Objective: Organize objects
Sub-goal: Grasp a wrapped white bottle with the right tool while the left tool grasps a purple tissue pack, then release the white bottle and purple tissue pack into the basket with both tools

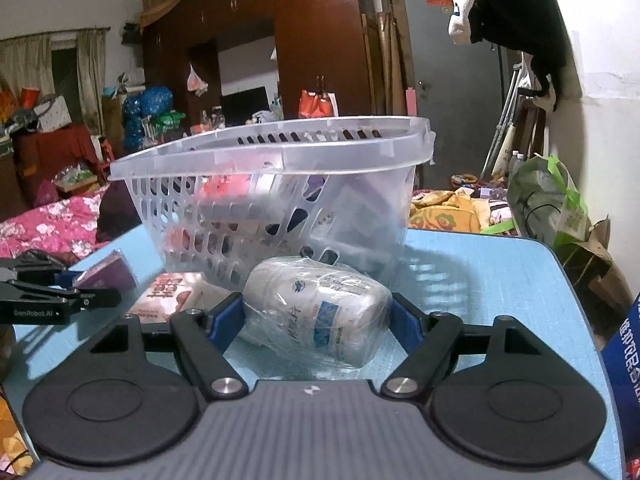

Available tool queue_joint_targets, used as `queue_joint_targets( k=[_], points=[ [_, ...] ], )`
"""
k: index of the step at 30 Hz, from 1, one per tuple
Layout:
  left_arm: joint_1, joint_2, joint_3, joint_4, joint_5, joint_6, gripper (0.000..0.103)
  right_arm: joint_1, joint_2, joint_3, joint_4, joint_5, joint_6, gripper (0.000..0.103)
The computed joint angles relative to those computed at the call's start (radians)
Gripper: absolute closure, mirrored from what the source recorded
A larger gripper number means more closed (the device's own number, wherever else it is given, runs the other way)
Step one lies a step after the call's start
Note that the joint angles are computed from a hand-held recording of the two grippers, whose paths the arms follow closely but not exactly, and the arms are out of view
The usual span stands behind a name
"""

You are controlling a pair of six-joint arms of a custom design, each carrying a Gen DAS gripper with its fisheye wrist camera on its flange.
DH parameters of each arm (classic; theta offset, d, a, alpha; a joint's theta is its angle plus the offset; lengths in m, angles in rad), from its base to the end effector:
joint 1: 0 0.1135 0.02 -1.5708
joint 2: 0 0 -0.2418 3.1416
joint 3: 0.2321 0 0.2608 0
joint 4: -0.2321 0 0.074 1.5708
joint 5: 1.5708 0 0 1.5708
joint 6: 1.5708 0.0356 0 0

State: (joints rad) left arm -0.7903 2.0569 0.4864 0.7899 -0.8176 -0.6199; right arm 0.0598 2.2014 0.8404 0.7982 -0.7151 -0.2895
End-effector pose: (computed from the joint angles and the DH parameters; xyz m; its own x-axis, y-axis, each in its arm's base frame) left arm 0.2034 -0.1685 0.0043 -0.4735 -0.0866 -0.8765 -0.1889 0.9820 0.0051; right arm 0.3574 0.0448 0.0192 -0.3395 -0.2363 -0.9104 -0.7258 0.6815 0.0938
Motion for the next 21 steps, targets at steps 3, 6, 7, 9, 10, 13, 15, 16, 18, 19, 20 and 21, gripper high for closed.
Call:
queue_joint_targets(
  k=[3,6,7,9,10,13,15,16,18,19,20,21],
  points=[
    [-0.003,0.005,-0.010,0.027,-0.004,0.001,0.054,-0.004,0.000,-0.029,0.059,-0.034,-0.020,0.024],
    [-0.011,0.022,-0.032,0.104,-0.011,0.015,0.054,0.016,-0.009,-0.071,0.122,-0.003,-0.055,0.024],
    [-0.015,0.026,-0.036,0.116,-0.019,0.013,0.054,0.019,-0.011,-0.077,0.128,-0.004,-0.065,0.024],
    [-0.019,0.031,-0.042,0.133,-0.029,0.008,0.054,0.013,-0.007,-0.074,0.133,-0.018,-0.056,0.024],
    [-0.020,0.030,-0.041,0.134,-0.031,0.009,0.054,0.007,-0.003,-0.070,0.137,-0.031,-0.046,0.024],
    [-0.018,0.030,-0.048,0.145,-0.028,0.006,0.054,-0.011,0.007,-0.064,0.147,-0.075,-0.028,0.024],
    [-0.018,0.034,-0.060,0.178,-0.033,0.007,0.054,-0.019,0.016,-0.082,0.206,-0.098,-0.014,0.024],
    [-0.029,0.045,-0.071,0.226,-0.055,0.016,0.054,-0.027,0.024,-0.092,0.248,-0.121,-0.001,0.024],
    [-0.070,0.074,-0.115,0.396,-0.064,0.058,0.054,-0.055,0.039,-0.121,0.353,-0.183,0.036,0.024],
    [-0.081,0.081,-0.153,0.506,-0.014,0.083,0.054,-0.080,0.027,-0.142,0.385,-0.241,0.047,0.024],
    [-0.100,0.077,-0.186,0.610,0.016,0.115,0.054,-0.097,0.012,-0.168,0.434,-0.284,0.080,0.024],
    [-0.123,0.035,-0.202,0.639,0.004,0.150,0.054,-0.112,-0.017,-0.196,0.480,-0.309,0.115,0.024]
  ],
)
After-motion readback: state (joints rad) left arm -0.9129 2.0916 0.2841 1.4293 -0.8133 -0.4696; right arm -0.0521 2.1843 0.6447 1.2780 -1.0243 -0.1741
